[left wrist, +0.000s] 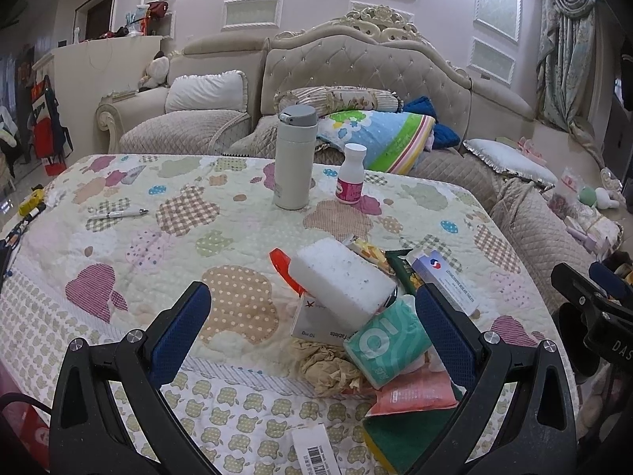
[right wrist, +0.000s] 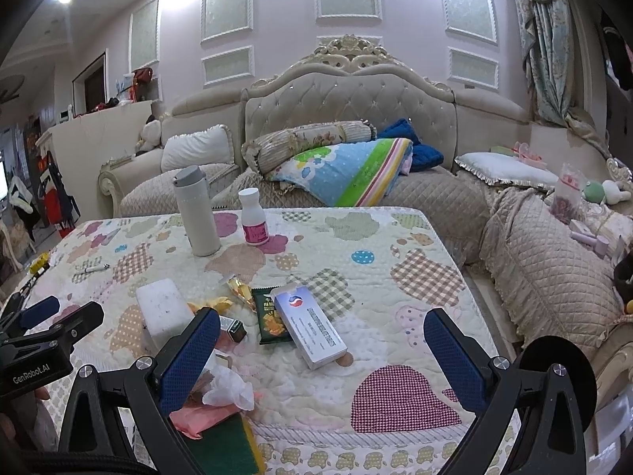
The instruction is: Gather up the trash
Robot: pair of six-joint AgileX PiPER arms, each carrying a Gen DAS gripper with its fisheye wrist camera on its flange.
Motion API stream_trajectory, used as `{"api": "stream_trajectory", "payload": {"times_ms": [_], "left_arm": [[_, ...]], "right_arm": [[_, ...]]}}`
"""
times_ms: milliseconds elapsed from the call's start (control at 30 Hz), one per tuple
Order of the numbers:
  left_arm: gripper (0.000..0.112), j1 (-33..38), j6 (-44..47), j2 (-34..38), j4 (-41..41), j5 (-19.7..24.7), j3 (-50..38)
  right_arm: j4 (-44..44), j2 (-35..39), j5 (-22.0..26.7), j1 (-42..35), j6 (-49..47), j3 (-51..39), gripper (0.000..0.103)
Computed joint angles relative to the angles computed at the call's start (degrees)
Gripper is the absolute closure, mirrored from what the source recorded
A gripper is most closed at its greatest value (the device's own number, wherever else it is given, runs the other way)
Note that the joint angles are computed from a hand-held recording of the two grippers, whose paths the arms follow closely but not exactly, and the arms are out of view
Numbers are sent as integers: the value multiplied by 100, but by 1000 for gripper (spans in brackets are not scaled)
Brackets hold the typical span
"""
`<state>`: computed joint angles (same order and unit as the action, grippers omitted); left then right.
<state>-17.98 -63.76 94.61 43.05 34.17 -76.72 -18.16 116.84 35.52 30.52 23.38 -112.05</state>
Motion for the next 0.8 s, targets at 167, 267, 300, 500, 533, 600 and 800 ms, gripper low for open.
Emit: {"api": "stream_trajectory", "payload": {"times_ms": [167,267,300,500,533,600,800], "left_arm": [[10,10,54,22,-63,2,-21],[10,10,75,49,-85,8,-32],[10,20,91,47,-100,10,-33],[10,36,102,54,-125,-1,-17],[10,51,130,56,-154,-9,-4],[10,70,182,68,-201,-5,-12],[10,94,212,85,-248,-19,-14]], "right_arm": [[36,69,98,6,-75,-135,1],[115,92,127,-7,-148,-169,1],[142,95,135,-12,-181,-171,1],[327,169,238,-25,-369,-270,1],[337,188,260,-24,-380,-301,1],[405,215,292,-31,-440,-324,1],[368,232,277,-24,-407,-308,1]]}}
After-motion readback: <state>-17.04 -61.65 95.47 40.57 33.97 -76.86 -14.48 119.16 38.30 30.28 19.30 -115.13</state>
